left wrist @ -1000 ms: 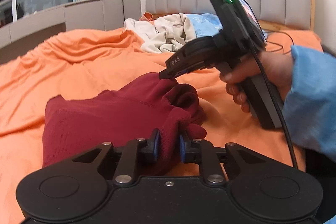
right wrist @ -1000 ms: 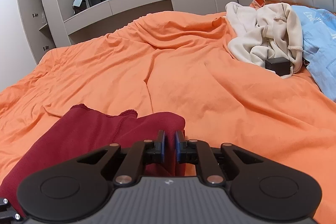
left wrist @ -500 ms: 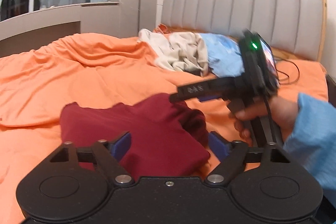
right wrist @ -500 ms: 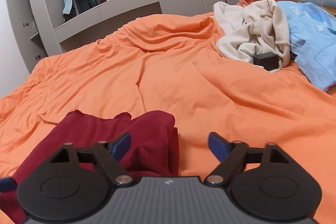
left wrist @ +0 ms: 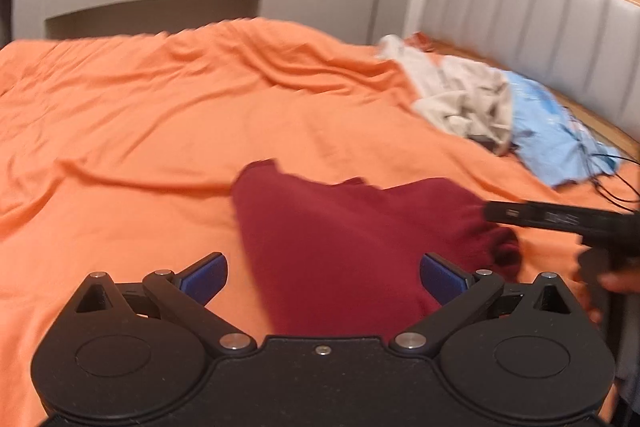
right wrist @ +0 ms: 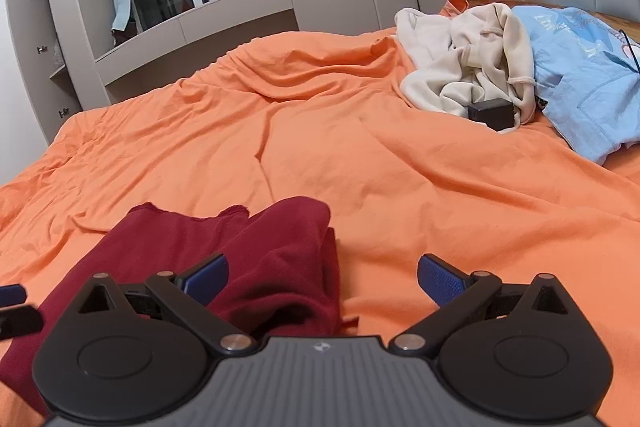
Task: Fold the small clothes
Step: 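Move both open grippers to opposite ends of the dark red bundle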
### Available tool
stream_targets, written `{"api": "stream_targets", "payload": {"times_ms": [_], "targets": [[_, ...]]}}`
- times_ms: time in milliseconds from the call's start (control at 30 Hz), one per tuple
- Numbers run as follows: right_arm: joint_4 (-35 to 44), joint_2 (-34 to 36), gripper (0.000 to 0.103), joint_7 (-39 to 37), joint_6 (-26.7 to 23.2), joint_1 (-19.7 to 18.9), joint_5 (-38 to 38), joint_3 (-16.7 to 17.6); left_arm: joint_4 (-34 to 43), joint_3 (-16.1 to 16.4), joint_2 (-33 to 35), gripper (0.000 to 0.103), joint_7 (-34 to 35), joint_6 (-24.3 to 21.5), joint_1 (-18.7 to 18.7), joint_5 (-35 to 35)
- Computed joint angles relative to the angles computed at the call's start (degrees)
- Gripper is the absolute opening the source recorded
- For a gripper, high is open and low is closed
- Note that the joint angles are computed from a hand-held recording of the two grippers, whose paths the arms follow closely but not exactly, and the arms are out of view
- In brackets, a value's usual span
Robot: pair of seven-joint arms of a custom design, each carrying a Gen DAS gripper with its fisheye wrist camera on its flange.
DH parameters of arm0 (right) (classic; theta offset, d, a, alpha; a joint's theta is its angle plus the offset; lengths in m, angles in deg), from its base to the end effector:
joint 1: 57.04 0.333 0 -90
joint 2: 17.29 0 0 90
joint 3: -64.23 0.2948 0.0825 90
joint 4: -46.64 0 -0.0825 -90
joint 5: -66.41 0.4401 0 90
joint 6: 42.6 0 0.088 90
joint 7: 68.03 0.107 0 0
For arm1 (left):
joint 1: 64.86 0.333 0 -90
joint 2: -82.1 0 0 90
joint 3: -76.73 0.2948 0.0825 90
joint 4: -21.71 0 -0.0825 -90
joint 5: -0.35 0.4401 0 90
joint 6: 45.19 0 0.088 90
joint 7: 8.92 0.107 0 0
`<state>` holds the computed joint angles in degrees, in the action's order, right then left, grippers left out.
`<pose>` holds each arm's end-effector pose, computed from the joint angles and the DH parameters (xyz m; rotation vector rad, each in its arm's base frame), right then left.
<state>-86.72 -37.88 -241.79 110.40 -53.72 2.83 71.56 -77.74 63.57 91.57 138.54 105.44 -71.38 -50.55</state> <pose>0.5270 0.1295 0.5008 -1.0225 2.0236 -0.9348 0.6742 -0.2115 0.5179 -1.0826 2.3182 -1.3076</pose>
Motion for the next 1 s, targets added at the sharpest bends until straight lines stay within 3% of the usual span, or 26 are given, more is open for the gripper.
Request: {"api": "stream_targets", "payload": {"times_ms": [133,500,733,867,1000], "targets": [[0.1,0.0,0.103,-0.3,-1.0,0.6,-0.6,0.8,1.7,0.6,2.2,0.102,-3.5,1.0,0.0,3.3],[0.7,1.2,0.103,-4.4,-3.6,3.8,2.4,1.2,2.3,-1.0,5.4,0.103,-1.9,-2.0,2.9,-3.9],[1.3,1.9,0.103,-8.7,-11.4,6.6,3.8,3.0,3.7,-1.4,7.3,0.103,-3.3,-6.4,4.6,-7.3],[-0.1,0.6,0.103,-6.1,-12.5,7.5,3.2,3.0,3.5,-1.7,7.5,0.103,-1.8,-6.3,4.8,-8.4],[-3.4,-3.2,0.103,4.8,-8.9,5.5,-1.7,2.9,3.3,-2.0,7.7,0.103,-0.8,-6.2,5.0,-10.0]]}}
